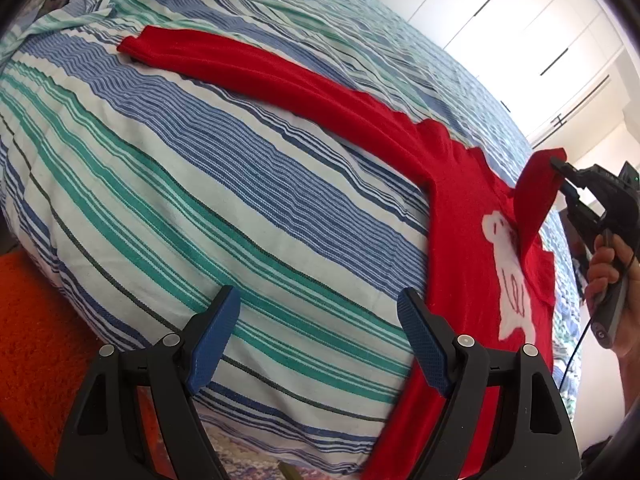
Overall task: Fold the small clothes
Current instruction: 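Lift the sleeve with the right gripper and fold it across the sweater body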
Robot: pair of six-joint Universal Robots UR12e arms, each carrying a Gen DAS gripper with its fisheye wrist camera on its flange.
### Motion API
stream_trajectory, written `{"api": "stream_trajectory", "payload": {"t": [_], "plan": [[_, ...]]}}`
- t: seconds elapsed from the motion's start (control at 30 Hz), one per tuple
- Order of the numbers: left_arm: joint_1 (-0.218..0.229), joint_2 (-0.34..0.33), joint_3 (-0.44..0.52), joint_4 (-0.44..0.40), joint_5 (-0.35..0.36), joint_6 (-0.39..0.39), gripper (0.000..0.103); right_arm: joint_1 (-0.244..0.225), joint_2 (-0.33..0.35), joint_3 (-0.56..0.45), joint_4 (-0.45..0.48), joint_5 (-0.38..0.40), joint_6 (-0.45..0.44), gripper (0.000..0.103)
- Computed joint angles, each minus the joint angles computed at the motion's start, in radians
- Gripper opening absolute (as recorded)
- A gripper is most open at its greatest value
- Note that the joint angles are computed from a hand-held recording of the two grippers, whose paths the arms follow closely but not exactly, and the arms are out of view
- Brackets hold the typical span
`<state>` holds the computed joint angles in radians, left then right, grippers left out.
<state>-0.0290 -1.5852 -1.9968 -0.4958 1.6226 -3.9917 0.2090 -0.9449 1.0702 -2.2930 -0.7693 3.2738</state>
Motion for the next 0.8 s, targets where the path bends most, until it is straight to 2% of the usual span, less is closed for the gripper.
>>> {"api": "stream_trajectory", "payload": {"t": [0.03, 0.07, 0.1, 0.13, 0.2, 0.3, 0.33, 0.37, 0.43, 0.47, 0.5, 0.53, 0.6, 0.67, 0.77, 0.8], "plan": [[-0.001, -0.001, 0.001, -0.003, 0.002, 0.001, 0.082, 0.010, 0.003, -0.002, 0.046, -0.014, -0.055, 0.027], [-0.002, -0.001, 0.002, -0.006, 0.004, 0.004, 0.082, 0.020, 0.009, -0.017, 0.119, -0.027, -0.100, 0.054], [-0.003, -0.002, 0.004, -0.009, 0.007, 0.007, 0.082, 0.024, 0.018, -0.030, 0.178, -0.033, -0.127, 0.065], [-0.005, -0.003, 0.006, -0.011, 0.010, 0.011, 0.082, 0.021, 0.027, -0.041, 0.202, -0.026, -0.139, 0.065], [-0.005, -0.003, 0.006, -0.011, 0.012, 0.014, 0.082, -0.006, 0.022, -0.018, 0.179, 0.049, -0.115, 0.065], [-0.003, -0.005, 0.006, -0.008, 0.006, 0.009, 0.082, -0.064, -0.003, 0.045, 0.074, 0.108, 0.011, 0.065], [-0.001, -0.006, 0.006, -0.007, 0.003, 0.006, 0.082, -0.079, -0.013, 0.058, 0.075, 0.077, 0.029, 0.065], [0.000, -0.007, 0.007, -0.005, 0.001, 0.004, 0.082, -0.089, -0.022, 0.065, 0.108, 0.005, 0.032, 0.065], [0.002, -0.009, 0.008, -0.006, -0.003, 0.001, 0.083, -0.110, -0.026, 0.046, 0.265, -0.204, -0.021, 0.064], [0.001, -0.010, 0.009, -0.009, -0.002, 0.002, 0.083, -0.117, -0.027, 0.046, 0.314, -0.309, -0.033, 0.044], [-0.001, -0.011, 0.011, -0.010, 0.002, 0.004, 0.083, -0.122, -0.029, 0.042, 0.322, -0.372, -0.032, 0.024], [-0.003, -0.011, 0.012, -0.011, 0.007, 0.005, 0.083, -0.130, -0.039, 0.053, 0.288, -0.393, -0.021, 0.026], [-0.006, -0.015, 0.016, -0.018, 0.013, 0.010, 0.083, -0.152, -0.068, 0.097, 0.189, -0.339, -0.032, 0.029], [-0.007, -0.020, 0.023, -0.024, 0.017, 0.012, 0.083, -0.157, -0.083, 0.100, 0.177, -0.311, -0.104, 0.029], [-0.014, -0.029, 0.035, -0.042, 0.034, 0.021, 0.085, -0.147, -0.082, 0.079, 0.261, -0.243, -0.278, 0.029], [-0.018, -0.031, 0.038, -0.047, 0.041, 0.025, 0.085, -0.135, -0.079, 0.074, 0.294, -0.265, -0.320, 0.029]]}}
